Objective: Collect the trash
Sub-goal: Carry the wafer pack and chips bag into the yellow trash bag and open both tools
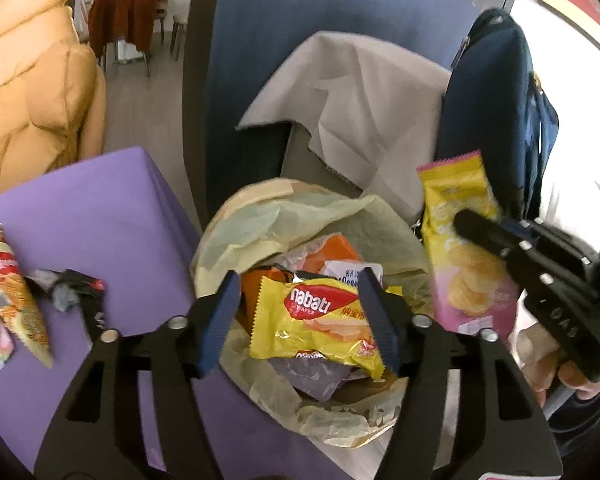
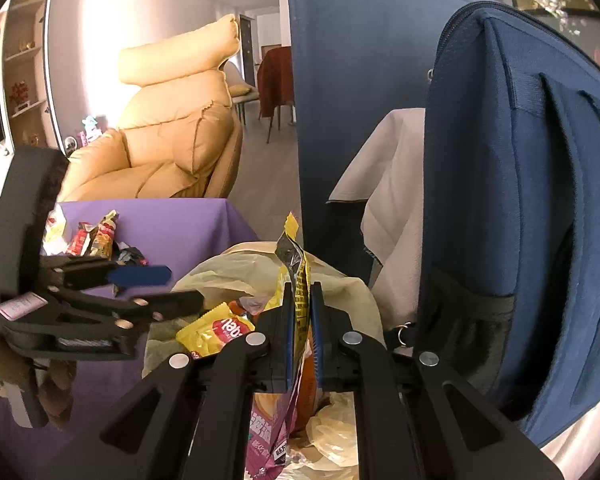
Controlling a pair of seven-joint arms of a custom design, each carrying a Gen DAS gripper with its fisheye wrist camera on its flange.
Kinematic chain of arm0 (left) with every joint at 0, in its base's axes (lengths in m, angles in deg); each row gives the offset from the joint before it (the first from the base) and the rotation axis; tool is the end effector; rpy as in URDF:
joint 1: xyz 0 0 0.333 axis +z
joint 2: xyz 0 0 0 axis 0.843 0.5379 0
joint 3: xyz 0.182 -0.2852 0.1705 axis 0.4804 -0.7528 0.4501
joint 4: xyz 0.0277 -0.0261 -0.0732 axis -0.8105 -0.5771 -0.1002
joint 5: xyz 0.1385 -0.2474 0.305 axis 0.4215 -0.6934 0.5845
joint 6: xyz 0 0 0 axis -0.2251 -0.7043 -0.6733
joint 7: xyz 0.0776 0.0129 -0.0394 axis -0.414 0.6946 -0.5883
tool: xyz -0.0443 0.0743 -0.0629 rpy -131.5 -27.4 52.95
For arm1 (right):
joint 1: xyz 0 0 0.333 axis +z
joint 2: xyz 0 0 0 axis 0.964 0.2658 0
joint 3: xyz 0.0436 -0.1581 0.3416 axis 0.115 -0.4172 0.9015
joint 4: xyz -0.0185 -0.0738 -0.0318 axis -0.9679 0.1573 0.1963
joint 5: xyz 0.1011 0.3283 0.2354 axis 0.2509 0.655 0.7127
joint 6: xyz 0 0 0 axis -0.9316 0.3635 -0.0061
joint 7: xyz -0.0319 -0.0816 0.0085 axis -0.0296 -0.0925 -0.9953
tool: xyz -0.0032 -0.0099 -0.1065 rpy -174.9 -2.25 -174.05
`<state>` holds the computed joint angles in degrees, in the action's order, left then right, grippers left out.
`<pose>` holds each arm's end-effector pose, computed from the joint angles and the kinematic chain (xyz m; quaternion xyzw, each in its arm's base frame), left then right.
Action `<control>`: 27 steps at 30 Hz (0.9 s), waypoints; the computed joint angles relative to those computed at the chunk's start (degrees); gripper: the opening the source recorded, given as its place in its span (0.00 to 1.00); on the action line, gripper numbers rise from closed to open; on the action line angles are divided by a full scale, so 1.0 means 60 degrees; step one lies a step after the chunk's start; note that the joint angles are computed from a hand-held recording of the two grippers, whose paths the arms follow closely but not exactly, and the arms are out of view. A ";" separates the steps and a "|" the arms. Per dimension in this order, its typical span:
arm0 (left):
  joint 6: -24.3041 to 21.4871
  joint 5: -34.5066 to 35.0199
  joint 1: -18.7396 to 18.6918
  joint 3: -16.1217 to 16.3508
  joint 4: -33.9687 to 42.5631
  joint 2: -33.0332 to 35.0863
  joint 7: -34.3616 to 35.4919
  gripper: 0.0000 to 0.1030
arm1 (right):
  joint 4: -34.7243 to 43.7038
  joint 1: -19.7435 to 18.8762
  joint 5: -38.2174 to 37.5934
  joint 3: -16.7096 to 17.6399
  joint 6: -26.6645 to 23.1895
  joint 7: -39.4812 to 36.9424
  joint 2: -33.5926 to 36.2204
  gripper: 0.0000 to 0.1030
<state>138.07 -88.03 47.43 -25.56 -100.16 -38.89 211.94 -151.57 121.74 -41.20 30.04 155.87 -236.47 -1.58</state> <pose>0.6788 -0.3326 0.4951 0.2801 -0.8821 0.3784 0.0185 0.5235 0.5432 0.5197 -0.5022 0.7440 -0.3561 0.2597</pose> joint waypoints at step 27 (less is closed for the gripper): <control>0.0240 -0.1103 0.1012 0.0705 -0.1478 -0.1028 0.0038 0.68 | 0.1686 -0.0654 0.3491 -0.0236 0.0918 -0.2410 0.1970 0.09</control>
